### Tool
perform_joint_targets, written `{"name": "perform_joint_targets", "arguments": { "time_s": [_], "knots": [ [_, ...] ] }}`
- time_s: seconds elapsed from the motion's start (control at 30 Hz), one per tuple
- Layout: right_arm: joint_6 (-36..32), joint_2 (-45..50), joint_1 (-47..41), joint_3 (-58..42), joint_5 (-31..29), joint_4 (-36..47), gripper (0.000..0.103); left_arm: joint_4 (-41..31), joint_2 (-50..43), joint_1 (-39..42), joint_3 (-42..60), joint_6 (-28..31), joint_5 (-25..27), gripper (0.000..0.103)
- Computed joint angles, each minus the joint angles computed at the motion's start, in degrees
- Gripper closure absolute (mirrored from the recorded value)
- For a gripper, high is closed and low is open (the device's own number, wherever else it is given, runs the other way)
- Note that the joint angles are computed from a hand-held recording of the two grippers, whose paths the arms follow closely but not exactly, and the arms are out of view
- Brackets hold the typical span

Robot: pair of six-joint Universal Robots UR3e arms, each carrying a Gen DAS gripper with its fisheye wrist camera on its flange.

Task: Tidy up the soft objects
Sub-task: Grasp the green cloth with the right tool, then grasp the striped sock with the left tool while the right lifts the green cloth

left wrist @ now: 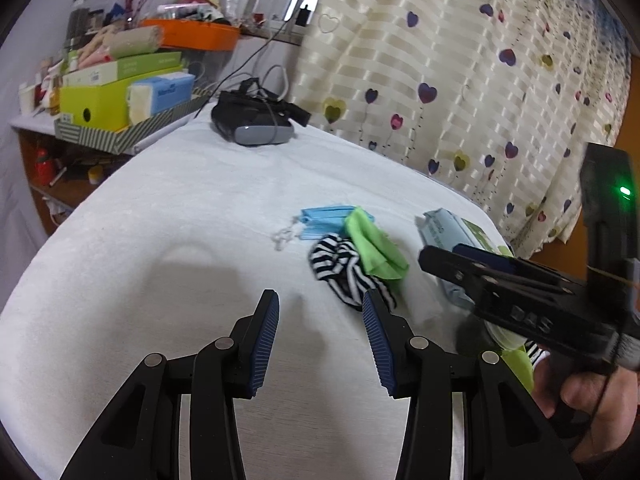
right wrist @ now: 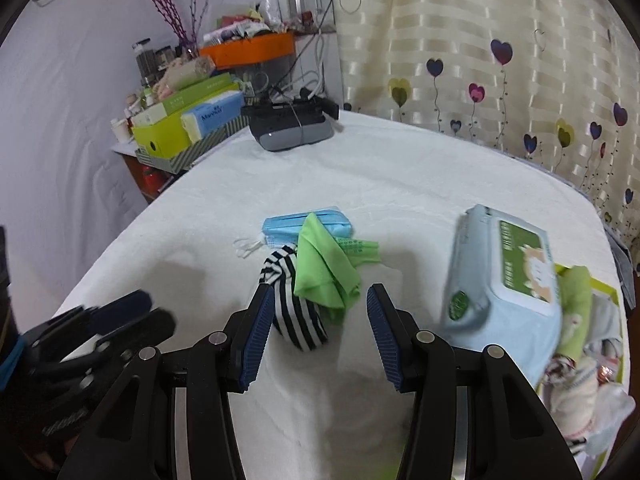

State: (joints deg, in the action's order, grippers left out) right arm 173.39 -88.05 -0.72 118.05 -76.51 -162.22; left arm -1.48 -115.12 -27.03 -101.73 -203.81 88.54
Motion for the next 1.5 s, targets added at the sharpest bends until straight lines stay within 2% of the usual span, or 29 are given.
{"name": "perform_joint_targets", "arguments": {
  "time_s": [0.2, 0.37, 0.4, 0.47, 0.57, 0.67, 1.1, 1.23, 1.5],
  "knots": [
    [3.02, 11.34, 3.98, -11.59, -5.08, 3.39, 0.054, 1.67, 0.14, 2.68, -2.18, -0.01, -2.84, 0.061],
    [4.17, 18.06, 5.16, -18.49, -6.50, 6.53, 0.054, 1.99, -0.06, 3.92, -2.59, 0.02, -4.35, 0.061],
    [4.16, 19.05, 5.25, -19.51, -6.48, 7.20, 0.056, 1.93, -0.07, 4.07, -2.58, 0.04, -4.63, 0.061],
    [4.12, 20.33, 5.08, -20.52, -5.83, 7.99, 0.073, 1.88, -0.28, 4.32, -2.46, 0.16, -5.24, 0.061],
    [4.24, 21.17, 4.49, -21.16, -4.71, 8.73, 0.092, 1.53, -0.68, 4.26, -1.92, 0.31, -5.52, 0.060],
    [4.08, 19.68, 3.57, -19.07, -2.91, 7.57, 0.096, 1.19, -0.95, 4.03, -1.46, 0.34, -5.36, 0.060],
    [2.82, 2.27, -1.32, -4.19, 6.33, 1.50, 0.097, -3.85, -2.83, 1.18, 4.62, 1.04, -4.41, 0.060],
    [1.79, -3.07, -4.16, 0.24, 9.76, 0.76, 0.097, -7.51, -5.10, 0.22, 9.51, 1.86, -5.10, 0.057],
    [-0.65, -13.02, -12.93, 7.51, 17.88, 1.22, 0.097, -18.69, -13.92, -2.59, 26.65, 2.76, -1.51, 0.055]
  ]
}}
